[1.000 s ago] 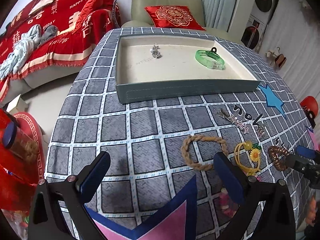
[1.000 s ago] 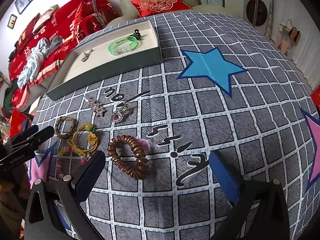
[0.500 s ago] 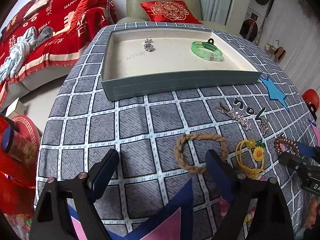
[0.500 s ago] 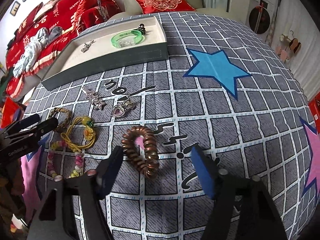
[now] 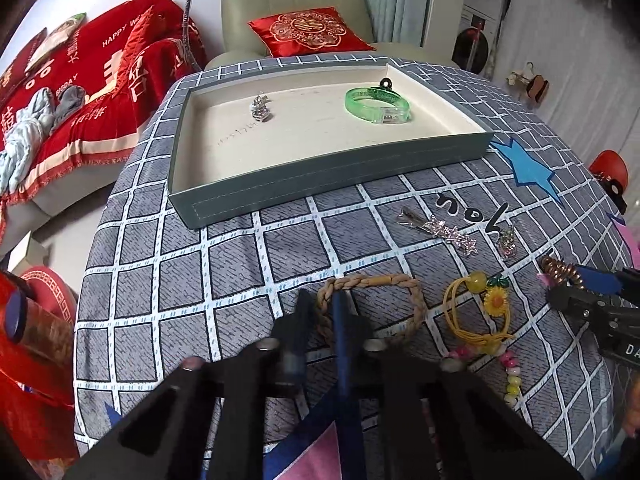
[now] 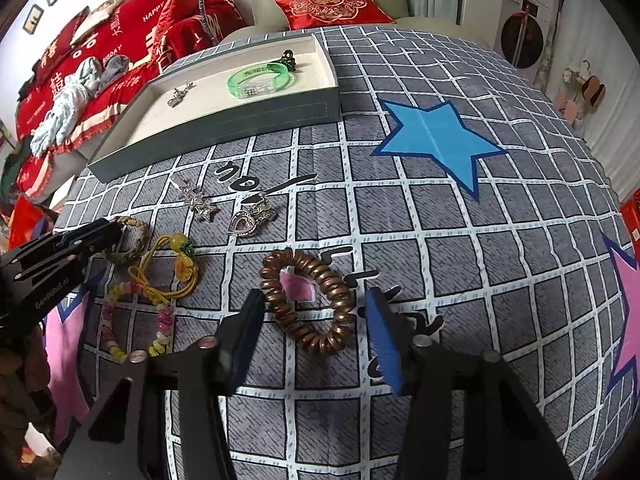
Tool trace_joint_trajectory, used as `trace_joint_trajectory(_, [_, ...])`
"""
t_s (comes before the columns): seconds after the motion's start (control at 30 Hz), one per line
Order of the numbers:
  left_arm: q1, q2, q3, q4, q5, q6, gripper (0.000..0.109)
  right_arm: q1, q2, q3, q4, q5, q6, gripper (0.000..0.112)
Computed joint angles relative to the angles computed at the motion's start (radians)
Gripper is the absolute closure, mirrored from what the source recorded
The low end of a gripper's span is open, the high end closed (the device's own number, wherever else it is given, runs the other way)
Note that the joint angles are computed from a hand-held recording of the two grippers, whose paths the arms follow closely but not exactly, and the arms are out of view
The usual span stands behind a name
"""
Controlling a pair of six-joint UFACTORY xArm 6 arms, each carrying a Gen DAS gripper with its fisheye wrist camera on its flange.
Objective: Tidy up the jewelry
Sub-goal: 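Grasp and lift the brown bead bracelet with the right gripper while the left grasps the braided rope bracelet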
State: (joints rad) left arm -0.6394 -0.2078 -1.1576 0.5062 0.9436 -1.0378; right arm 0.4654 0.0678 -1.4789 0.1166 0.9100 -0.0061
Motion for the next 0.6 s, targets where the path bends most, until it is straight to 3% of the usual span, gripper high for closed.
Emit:
trace_joint_trajectory(0.23, [0.013, -0.039, 0.045, -0.030, -0.060, -0.012, 0.083, -0.004, -0.021, 0.030, 0.014, -0.029, -0.002, 0.083])
trace_joint_trajectory(0.6, [0.018, -0.076, 0.066, -0.045, -0.104, -0.002, 0.086, -0.015, -0.034, 0.037, 0.042, -0.038, -0.002, 0.088])
